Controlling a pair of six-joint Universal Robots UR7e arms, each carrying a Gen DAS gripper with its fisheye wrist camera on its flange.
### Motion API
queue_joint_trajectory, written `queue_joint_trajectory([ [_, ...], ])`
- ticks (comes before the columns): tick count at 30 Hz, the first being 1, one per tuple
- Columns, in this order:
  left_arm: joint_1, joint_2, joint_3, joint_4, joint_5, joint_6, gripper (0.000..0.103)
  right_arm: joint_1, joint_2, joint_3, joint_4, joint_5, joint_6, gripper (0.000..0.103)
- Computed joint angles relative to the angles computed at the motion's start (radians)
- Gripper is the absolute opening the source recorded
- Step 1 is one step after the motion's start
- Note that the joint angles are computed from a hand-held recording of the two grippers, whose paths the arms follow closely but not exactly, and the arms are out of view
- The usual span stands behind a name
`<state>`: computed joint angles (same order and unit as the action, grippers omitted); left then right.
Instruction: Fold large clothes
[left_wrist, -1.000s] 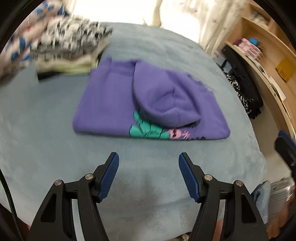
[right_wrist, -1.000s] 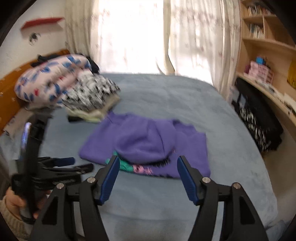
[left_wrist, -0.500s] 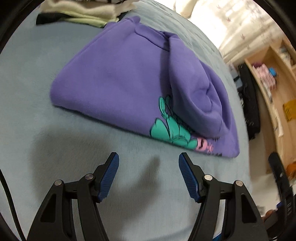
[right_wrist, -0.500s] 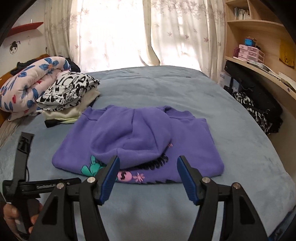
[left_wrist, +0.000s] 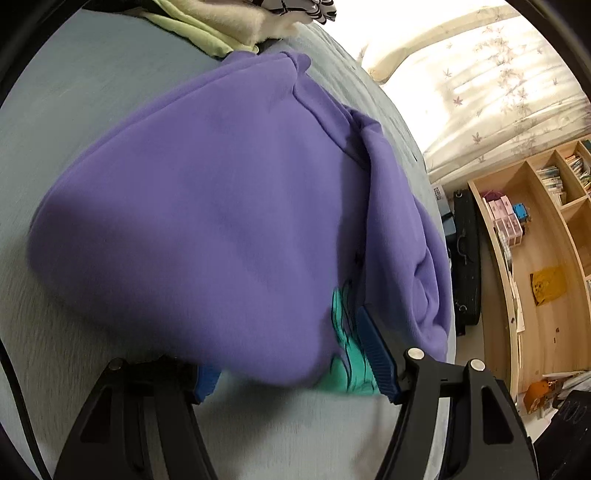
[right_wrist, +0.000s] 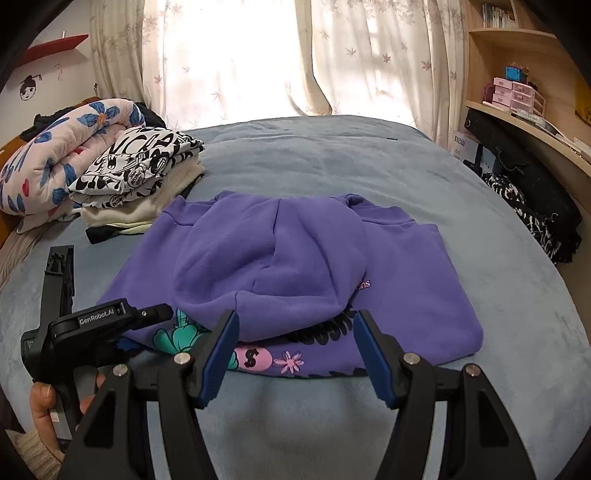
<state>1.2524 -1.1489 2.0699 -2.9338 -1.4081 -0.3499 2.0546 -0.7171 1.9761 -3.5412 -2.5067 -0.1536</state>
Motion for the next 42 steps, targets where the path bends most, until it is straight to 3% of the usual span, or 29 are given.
queue_joint_trajectory([
  [7,0.002,0.052,-0.055,-0.043,-0.003,0.020,0.065,-0.024,0.037,-0.082,-0.018,0.019,-0.062,0.063],
  [10,-0.009,0.049,-0.040,-0.098,0.000,0.034,0.065,-0.034,0.055,-0.135,-0.006,0.029,-0.106,0.051],
  [12,-0.036,0.045,-0.018,-0.146,0.033,0.064,0.063,-0.044,0.073,-0.186,0.023,0.027,-0.134,0.034],
  [15,-0.054,0.041,-0.004,-0.179,0.059,0.079,0.057,-0.059,0.109,-0.256,0.075,0.022,-0.158,0.019],
  [23,-0.010,0.013,0.001,-0.138,0.069,0.022,0.057,-0.129,0.171,-0.301,0.238,0.053,-0.074,0.013],
  [26,0.016,0.004,-0.003,-0.117,0.050,0.018,0.057,-0.138,0.186,-0.266,0.133,0.069,-0.133,0.013],
  [29,0.014,0.019,-0.019,-0.113,0.062,0.034,0.057,-0.135,0.182,-0.258,0.132,0.067,-0.131,0.013],
  [32,0.038,0.040,-0.051,-0.115,0.020,0.019,0.057,-0.144,0.167,-0.244,0.140,0.093,-0.104,0.013],
  [33,0.045,0.042,-0.048,-0.134,0.005,0.012,0.049,-0.145,0.167,-0.244,0.139,0.095,-0.103,0.013],
  [34,0.054,0.041,-0.045,-0.156,-0.002,0.014,0.025,-0.145,0.168,-0.244,0.134,0.094,-0.107,0.013],
  [37,0.048,0.037,-0.037,-0.186,-0.015,0.063,0.016,-0.147,0.175,-0.247,0.118,0.096,-0.117,0.013],
  [42,-0.077,0.011,0.017,-0.276,0.141,0.195,0.014,-0.154,0.169,-0.232,0.098,0.116,-0.113,0.013],
])
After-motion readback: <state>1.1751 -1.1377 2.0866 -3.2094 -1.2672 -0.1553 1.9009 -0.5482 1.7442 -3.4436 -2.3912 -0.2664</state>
